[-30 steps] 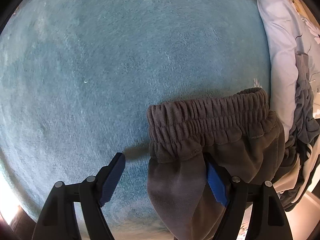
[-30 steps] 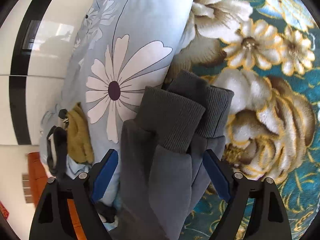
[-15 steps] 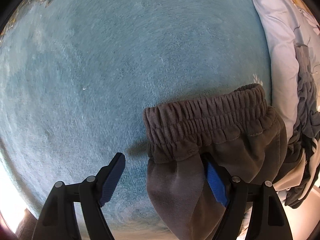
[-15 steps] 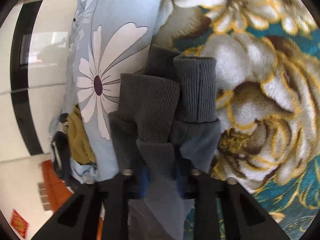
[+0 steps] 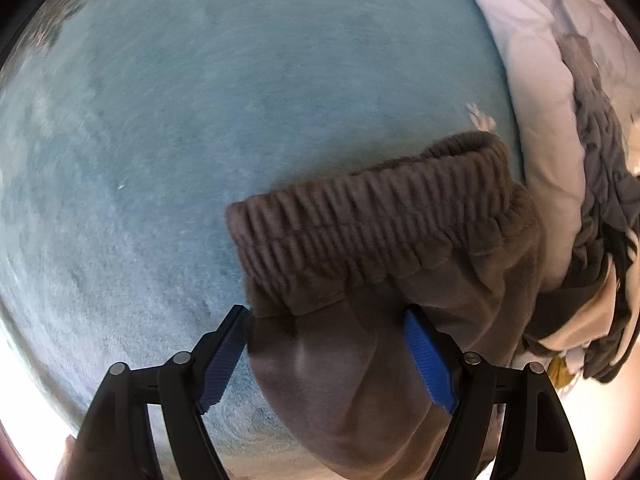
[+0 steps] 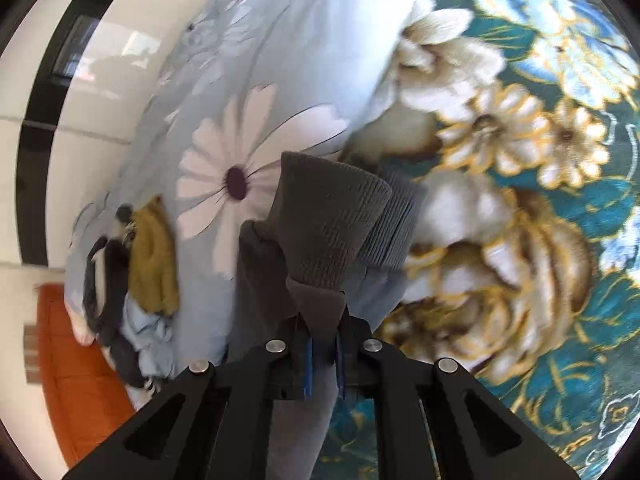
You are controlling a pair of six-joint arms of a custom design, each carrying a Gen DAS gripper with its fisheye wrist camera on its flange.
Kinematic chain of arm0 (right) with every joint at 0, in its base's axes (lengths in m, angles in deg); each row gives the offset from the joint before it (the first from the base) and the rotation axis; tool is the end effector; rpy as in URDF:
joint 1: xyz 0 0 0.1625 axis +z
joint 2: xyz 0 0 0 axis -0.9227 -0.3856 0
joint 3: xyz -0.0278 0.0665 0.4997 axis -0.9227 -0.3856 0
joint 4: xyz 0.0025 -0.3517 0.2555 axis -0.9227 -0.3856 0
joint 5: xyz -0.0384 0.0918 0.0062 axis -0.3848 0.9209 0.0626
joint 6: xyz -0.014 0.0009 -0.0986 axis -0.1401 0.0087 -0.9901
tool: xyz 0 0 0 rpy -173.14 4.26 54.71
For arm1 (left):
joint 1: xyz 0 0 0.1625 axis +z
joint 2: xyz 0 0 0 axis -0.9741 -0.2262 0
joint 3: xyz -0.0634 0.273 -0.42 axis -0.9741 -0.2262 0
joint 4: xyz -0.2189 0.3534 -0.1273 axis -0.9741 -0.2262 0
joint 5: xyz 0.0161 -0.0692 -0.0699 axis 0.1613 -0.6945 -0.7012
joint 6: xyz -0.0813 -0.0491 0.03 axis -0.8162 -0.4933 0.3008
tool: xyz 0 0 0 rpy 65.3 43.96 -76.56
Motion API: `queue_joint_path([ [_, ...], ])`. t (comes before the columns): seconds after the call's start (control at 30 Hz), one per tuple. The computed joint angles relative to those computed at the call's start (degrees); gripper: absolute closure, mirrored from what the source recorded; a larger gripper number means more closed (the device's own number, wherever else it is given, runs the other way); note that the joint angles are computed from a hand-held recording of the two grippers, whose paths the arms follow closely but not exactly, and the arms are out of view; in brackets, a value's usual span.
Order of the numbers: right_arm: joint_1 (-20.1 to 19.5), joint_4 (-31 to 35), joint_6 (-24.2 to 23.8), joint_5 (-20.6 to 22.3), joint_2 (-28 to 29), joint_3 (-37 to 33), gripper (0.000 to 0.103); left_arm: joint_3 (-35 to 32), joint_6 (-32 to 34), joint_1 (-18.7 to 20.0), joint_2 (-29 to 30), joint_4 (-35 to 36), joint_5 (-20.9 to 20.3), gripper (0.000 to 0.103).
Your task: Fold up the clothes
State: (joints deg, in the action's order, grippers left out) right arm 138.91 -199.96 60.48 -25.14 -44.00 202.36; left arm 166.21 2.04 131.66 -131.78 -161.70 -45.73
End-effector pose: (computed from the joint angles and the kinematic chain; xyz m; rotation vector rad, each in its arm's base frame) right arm 0.0220 -0.2593 0.4585 -1.2383 -2.3866 1.1505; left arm -0.1325 -0.4752 0.2165 -1.2143 2.5646 -0.3258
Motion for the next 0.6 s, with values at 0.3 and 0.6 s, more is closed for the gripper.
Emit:
queue_joint_path([
  [0.3,-0.41,6.68,-1.95,-7.87,4.58,-2.51,0.058,-1.84,1.34,0.68,2.14,1.33,0.8,0.022],
  [0.6,-15.13,0.71,-7.09,9.74,0.1,1.76,0.046,-0.13,1.21,0.76,2.93,-5.17,2.05,0.023],
])
